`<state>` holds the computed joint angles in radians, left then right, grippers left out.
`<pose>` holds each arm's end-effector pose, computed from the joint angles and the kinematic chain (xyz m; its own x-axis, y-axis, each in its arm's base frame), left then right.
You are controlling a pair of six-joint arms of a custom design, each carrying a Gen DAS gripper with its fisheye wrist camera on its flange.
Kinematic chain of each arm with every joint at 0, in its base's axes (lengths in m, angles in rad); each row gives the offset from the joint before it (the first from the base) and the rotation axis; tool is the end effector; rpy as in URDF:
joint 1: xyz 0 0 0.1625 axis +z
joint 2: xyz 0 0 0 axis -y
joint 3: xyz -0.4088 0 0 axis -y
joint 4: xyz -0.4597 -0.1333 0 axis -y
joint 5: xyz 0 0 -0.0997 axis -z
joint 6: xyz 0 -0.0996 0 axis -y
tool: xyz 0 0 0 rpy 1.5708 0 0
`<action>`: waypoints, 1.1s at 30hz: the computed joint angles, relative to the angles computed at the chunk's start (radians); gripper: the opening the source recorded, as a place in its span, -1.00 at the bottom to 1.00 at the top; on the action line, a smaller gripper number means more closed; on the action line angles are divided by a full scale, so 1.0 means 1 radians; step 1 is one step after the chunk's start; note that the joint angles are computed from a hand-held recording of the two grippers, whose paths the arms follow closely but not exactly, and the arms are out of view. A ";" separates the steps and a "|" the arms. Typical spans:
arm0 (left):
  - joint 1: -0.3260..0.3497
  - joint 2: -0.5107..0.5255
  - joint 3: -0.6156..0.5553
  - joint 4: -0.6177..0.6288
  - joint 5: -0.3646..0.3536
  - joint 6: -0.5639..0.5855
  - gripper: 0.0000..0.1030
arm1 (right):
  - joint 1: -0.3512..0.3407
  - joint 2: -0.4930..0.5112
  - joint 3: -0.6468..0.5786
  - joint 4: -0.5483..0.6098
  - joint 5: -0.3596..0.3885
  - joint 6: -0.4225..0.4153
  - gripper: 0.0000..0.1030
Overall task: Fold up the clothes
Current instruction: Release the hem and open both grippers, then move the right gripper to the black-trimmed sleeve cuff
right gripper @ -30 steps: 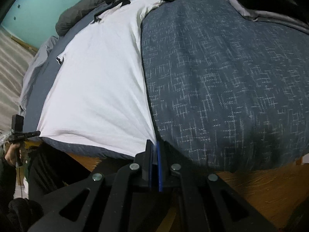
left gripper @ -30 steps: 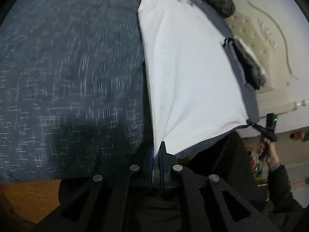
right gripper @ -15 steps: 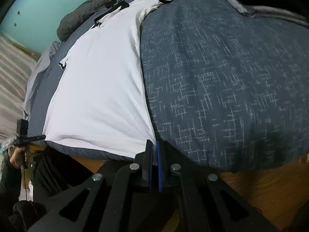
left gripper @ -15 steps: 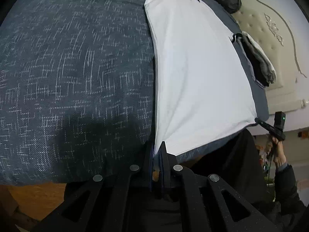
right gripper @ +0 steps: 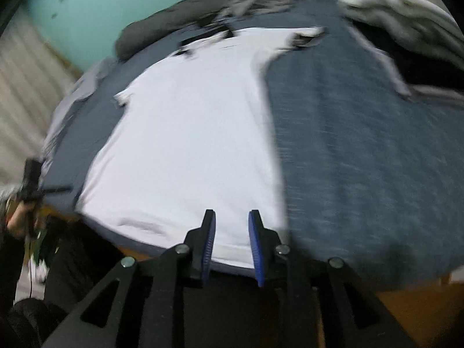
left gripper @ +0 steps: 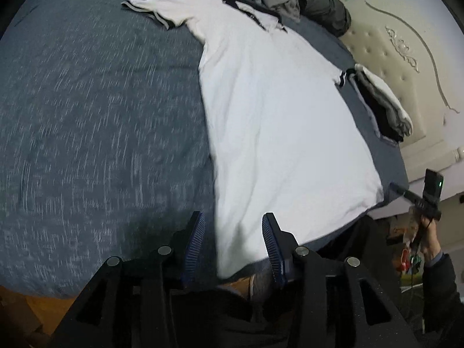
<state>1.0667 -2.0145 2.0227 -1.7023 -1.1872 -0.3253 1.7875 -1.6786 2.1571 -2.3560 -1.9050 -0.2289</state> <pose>-0.0412 -0.4278 0.4485 -0.9437 0.1085 -0.3126 0.1876 0.9537 -0.2352 0.2031 -0.4545 0.2977 -0.8727 -0.3149 0.3731 -0.4138 0.8826 -0.2231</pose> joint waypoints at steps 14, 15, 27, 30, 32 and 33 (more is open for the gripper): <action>-0.035 0.029 -0.016 -0.026 0.001 0.009 -0.12 | 0.140 0.324 -0.088 0.073 -0.084 0.022 -0.54; -0.033 0.025 -0.018 -0.023 0.002 0.009 -0.12 | 0.141 0.331 -0.088 0.093 -0.095 0.034 -0.54; -0.019 0.014 -0.033 -0.039 0.005 -0.008 -0.05 | 0.167 0.343 -0.081 0.059 -0.133 0.054 -0.54; -0.027 0.009 -0.042 -0.038 0.007 -0.014 -0.04 | 0.163 0.350 -0.085 0.117 -0.127 0.066 -0.54; -0.034 0.009 -0.049 -0.031 0.014 -0.016 -0.02 | 0.162 0.329 -0.077 0.122 -0.097 0.076 -0.54; -0.035 0.012 -0.054 -0.031 0.016 -0.017 0.00 | 0.164 0.319 -0.072 0.112 -0.099 0.078 -0.54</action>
<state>1.0322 -2.0029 1.9689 -1.7331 -1.1707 -0.3424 1.9514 -1.3601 2.0851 -2.2440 -2.0045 -0.1512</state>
